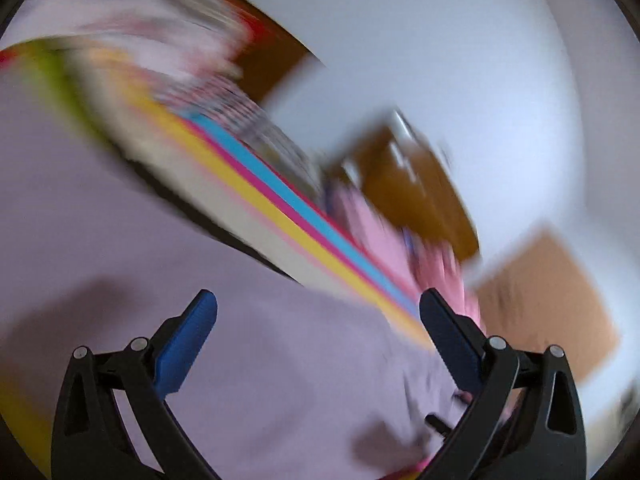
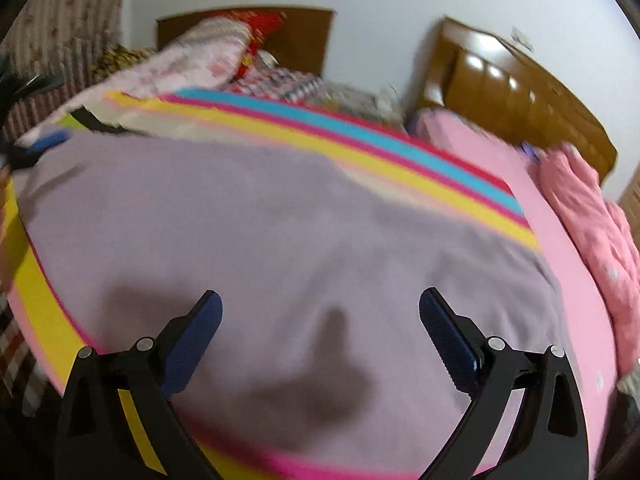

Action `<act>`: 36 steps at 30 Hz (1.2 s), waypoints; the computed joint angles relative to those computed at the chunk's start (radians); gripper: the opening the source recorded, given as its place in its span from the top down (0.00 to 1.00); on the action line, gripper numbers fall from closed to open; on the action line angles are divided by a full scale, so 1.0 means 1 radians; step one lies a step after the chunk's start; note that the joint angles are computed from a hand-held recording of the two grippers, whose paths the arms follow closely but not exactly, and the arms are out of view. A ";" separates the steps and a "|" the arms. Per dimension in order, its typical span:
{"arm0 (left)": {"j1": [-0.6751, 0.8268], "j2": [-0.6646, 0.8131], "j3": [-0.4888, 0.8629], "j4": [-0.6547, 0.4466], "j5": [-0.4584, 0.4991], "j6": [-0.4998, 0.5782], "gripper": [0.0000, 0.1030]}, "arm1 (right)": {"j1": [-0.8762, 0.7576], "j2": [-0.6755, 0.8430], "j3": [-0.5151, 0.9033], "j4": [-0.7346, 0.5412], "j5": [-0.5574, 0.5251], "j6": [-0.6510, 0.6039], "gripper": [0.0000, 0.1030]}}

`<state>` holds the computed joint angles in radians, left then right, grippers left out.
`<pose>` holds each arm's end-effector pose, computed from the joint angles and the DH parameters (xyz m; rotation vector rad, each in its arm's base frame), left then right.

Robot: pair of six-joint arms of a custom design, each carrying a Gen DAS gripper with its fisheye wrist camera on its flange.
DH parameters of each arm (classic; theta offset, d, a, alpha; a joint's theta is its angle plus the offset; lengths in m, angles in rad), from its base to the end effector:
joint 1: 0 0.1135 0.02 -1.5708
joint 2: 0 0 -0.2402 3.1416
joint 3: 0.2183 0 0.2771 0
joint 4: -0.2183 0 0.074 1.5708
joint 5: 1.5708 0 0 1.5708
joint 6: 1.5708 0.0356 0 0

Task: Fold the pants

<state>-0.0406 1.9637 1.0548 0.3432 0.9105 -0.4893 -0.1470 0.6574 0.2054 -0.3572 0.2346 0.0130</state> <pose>0.4050 -0.0446 0.1075 0.0826 2.1443 -1.2773 0.1713 -0.0337 0.1175 0.3016 2.3591 -0.3430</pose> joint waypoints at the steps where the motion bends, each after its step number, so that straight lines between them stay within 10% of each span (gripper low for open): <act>1: 0.067 0.019 -0.006 0.041 0.030 -0.049 0.02 | 0.021 0.110 0.034 0.085 -0.008 0.022 0.07; 7: 0.375 0.263 0.201 0.020 0.079 -0.149 0.24 | 0.155 0.400 0.188 0.244 -0.018 0.099 0.07; 16: 0.345 0.486 0.555 -0.339 0.006 0.025 0.26 | 0.154 0.433 0.195 0.207 -0.051 0.138 0.07; 18: 0.342 0.512 0.569 -0.291 0.025 -0.010 0.26 | 0.134 0.417 0.183 0.195 -0.072 0.153 0.07; 22: 0.337 0.518 0.593 -0.337 0.050 0.041 0.63 | 0.118 0.405 0.173 0.185 -0.095 0.154 0.07; 31: 0.364 0.608 0.575 -0.072 0.104 -0.158 0.61 | 0.277 0.653 0.361 0.294 -0.220 0.104 0.07; 36: 0.353 0.568 0.551 -0.140 0.038 -0.033 0.72 | 0.410 0.962 0.599 0.304 -0.255 0.099 0.07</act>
<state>0.3122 2.5316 1.6061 0.2034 0.9489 -0.5225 0.2628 1.6191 0.8040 -0.0528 -0.0207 0.1124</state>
